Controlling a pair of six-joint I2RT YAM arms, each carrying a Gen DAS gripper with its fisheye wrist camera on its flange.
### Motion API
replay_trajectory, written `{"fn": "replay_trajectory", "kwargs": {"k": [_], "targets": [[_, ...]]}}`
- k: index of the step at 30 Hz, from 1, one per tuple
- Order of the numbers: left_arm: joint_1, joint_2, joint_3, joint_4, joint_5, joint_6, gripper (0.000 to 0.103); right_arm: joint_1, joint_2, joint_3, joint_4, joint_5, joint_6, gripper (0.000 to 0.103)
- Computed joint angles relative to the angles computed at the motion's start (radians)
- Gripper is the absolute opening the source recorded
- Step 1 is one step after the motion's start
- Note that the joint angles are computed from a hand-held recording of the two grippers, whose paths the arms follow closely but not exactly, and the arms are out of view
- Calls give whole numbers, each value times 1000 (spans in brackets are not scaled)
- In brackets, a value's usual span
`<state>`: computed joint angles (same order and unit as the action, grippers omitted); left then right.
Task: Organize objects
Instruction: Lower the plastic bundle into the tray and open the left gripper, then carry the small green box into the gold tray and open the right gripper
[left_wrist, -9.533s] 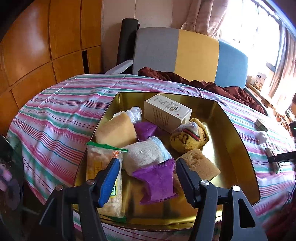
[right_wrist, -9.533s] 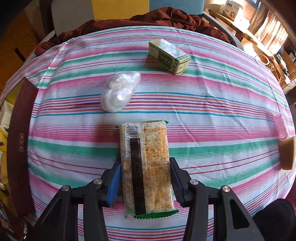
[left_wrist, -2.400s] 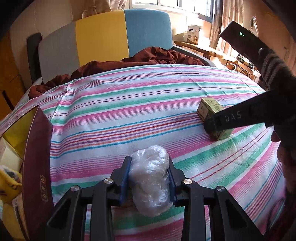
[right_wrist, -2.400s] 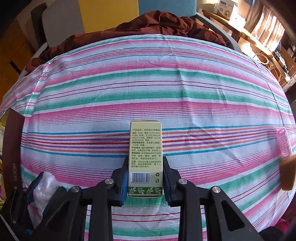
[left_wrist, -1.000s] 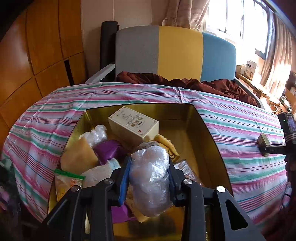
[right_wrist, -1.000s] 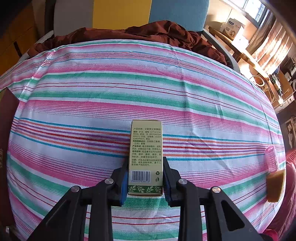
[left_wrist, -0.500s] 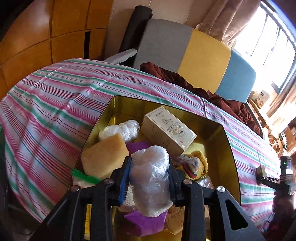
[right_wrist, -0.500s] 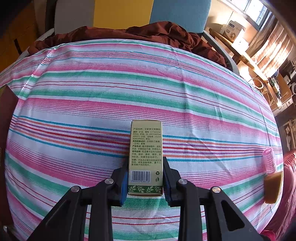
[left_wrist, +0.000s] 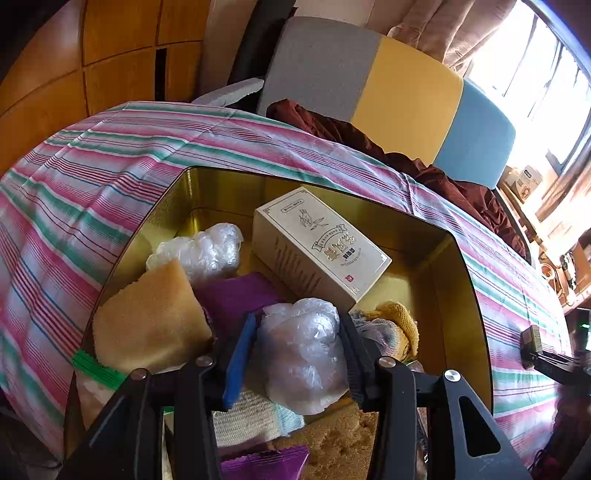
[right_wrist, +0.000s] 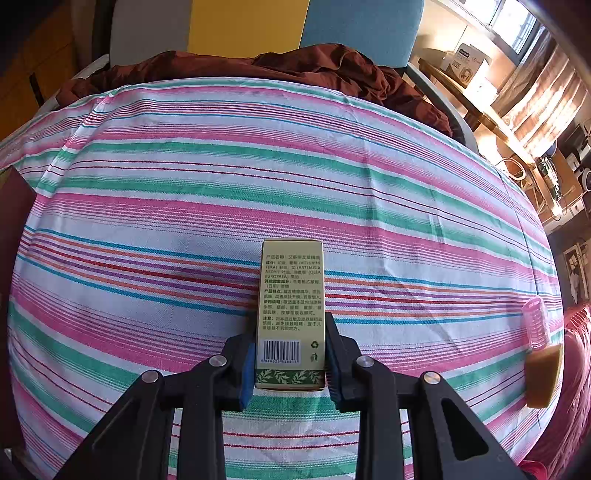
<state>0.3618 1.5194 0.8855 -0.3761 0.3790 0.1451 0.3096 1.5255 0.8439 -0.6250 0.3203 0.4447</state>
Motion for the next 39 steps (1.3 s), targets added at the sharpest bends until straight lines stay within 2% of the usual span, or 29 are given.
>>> {"fn": "replay_trajectory", "kwargs": {"k": [9,22,29,33,39], "targets": [[17,-78,-48,29,-23,29,60,3,-3,-1,-4,3,4,30],[63,-275,-122,-6,-37,98,63,3,1,8,-15,-5,17,30],[125,-334,-146,-30,-5,156,64,49,23,58,-84,-32,62,30],[165,-359,-156,-32,21,185,70,104,18,80,-82,-100,108,30],[219,-383,-168,-41,51,221,75,273,33,197,-73,-93,184,30]]}}
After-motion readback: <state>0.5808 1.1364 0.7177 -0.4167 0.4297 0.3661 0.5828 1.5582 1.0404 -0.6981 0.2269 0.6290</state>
